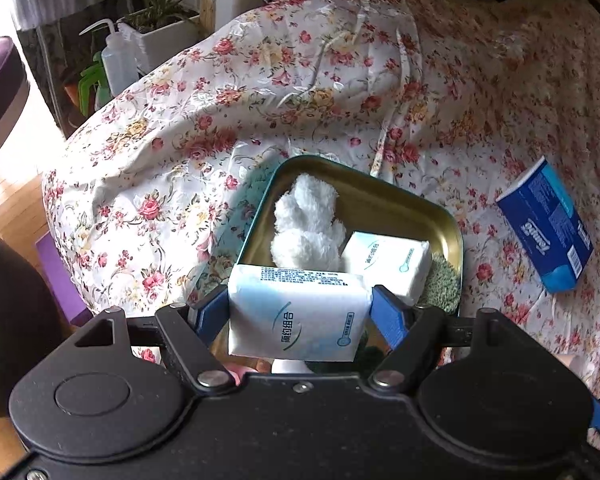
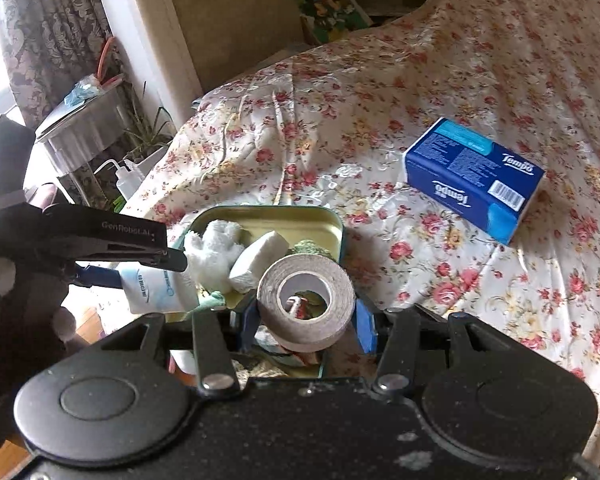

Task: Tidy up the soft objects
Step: 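Carry tissue pack and tape roll over the gold tray and open both grippers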

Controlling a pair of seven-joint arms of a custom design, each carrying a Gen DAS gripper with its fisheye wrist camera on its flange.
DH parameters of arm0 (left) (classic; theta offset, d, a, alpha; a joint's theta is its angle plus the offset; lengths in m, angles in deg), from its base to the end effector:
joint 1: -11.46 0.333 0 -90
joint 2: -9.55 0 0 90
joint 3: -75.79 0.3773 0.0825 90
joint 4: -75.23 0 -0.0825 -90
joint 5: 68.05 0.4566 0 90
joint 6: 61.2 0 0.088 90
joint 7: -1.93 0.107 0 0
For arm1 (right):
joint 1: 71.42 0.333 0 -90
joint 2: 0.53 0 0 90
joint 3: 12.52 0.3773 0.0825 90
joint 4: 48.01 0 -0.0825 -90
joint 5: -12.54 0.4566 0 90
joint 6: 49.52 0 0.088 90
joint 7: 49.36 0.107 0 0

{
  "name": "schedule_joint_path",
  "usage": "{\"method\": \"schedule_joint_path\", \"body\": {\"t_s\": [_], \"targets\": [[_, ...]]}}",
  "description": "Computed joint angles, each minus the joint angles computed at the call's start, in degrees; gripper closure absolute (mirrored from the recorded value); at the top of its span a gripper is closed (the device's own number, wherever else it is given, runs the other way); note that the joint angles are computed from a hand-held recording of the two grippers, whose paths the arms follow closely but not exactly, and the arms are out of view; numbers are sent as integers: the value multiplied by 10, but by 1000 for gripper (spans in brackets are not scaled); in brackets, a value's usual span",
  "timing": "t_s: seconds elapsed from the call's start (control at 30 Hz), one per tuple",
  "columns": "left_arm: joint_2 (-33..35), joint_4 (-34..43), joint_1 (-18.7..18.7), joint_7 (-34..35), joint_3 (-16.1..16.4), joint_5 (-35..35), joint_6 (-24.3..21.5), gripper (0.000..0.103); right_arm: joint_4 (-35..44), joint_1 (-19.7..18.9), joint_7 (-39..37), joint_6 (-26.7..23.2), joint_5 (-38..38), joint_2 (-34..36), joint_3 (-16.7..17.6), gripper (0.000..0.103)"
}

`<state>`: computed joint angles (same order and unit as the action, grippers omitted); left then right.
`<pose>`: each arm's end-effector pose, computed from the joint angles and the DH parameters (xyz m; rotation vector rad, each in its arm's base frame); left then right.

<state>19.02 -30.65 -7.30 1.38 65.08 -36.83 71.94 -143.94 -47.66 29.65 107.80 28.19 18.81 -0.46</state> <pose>0.6248 -0.3345 0.4996 -2.5337 1.0885 -0.5738 0.6564 0.4330 0.5238 -2.0864 1.1458 -0.2232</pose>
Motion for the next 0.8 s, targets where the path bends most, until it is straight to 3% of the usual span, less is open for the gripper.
{"method": "schedule_joint_path", "body": {"t_s": [0.23, 0.5, 0.8], "targets": [[-7, -9, 2, -16, 2, 14, 14, 26, 20, 7, 13, -10, -10, 16, -4, 55], [-8, -2, 0, -26, -3, 11, -22, 21, 69, 17, 36, -31, -31, 44, -12, 55], [-6, 2, -2, -29, -5, 11, -43, 21, 260, 55, 114, -129, -87, 160, -40, 55]]}}
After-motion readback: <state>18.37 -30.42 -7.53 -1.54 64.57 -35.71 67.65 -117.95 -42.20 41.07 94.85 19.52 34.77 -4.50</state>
